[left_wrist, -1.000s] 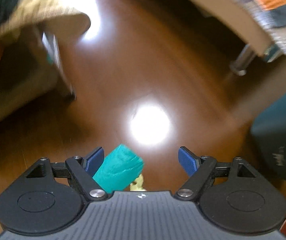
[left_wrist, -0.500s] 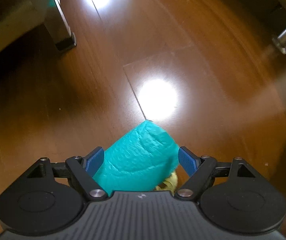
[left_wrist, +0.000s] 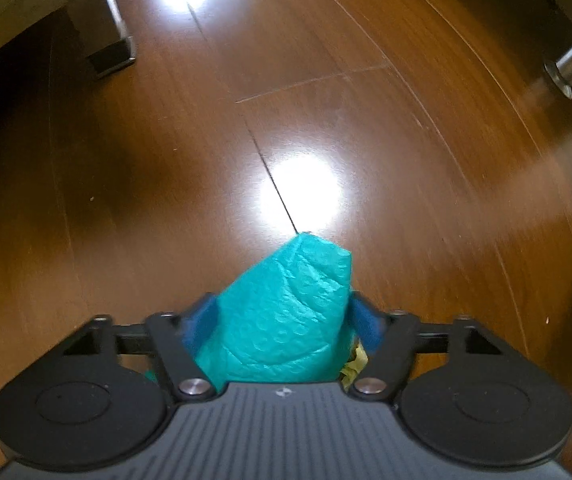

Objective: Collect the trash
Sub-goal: 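Lower the left tool to the teal paper and close on it, then carry the teal paper into the wastebasket and open the left tool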

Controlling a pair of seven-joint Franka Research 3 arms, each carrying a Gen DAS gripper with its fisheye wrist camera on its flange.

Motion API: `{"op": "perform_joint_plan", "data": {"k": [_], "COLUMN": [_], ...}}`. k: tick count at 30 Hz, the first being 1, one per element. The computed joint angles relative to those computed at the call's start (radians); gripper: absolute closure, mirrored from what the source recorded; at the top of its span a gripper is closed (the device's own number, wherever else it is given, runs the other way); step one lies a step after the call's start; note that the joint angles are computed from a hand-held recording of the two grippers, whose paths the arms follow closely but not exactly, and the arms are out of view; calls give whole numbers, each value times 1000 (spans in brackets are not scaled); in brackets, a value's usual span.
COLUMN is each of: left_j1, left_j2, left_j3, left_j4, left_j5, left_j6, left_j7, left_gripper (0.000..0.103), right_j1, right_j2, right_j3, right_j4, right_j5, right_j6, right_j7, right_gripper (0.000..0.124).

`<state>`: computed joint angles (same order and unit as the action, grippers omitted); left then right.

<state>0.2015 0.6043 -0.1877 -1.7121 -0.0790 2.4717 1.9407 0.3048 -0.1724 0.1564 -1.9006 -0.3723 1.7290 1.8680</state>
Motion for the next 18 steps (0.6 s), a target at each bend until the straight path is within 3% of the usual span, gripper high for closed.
{"op": "perform_joint_plan", "data": {"k": [1,3,6,12,18], "left_j1": [8,22,23,41,76], "left_j2": [-1,-6,-29,-104,-249], "left_j3": [-5,-12,-5,-12,-55], "left_j4": [0,1,-24,-87,-168], "left_j5": [-15,-46,-60,-108,-268], "left_j6": [-1,-19,-8,8,1], "left_j7": [-3,-16,-37,-50,66], "left_gripper": [49,75,81,83,83], "right_j1": [0,0,1,-2,-17], "right_j2": [1,2,8,4,1], "right_j3": [-1,-1,-1,-3,-16], "right_j4": [1,0,0,-16,-19], "right_j5": [0,0,-2,-22,-10], "right_j6": [2,7,14,42,53], "right_j7": [-3,-6,-7,-4,-8], "right_gripper": [112,112,112,115,115]}}
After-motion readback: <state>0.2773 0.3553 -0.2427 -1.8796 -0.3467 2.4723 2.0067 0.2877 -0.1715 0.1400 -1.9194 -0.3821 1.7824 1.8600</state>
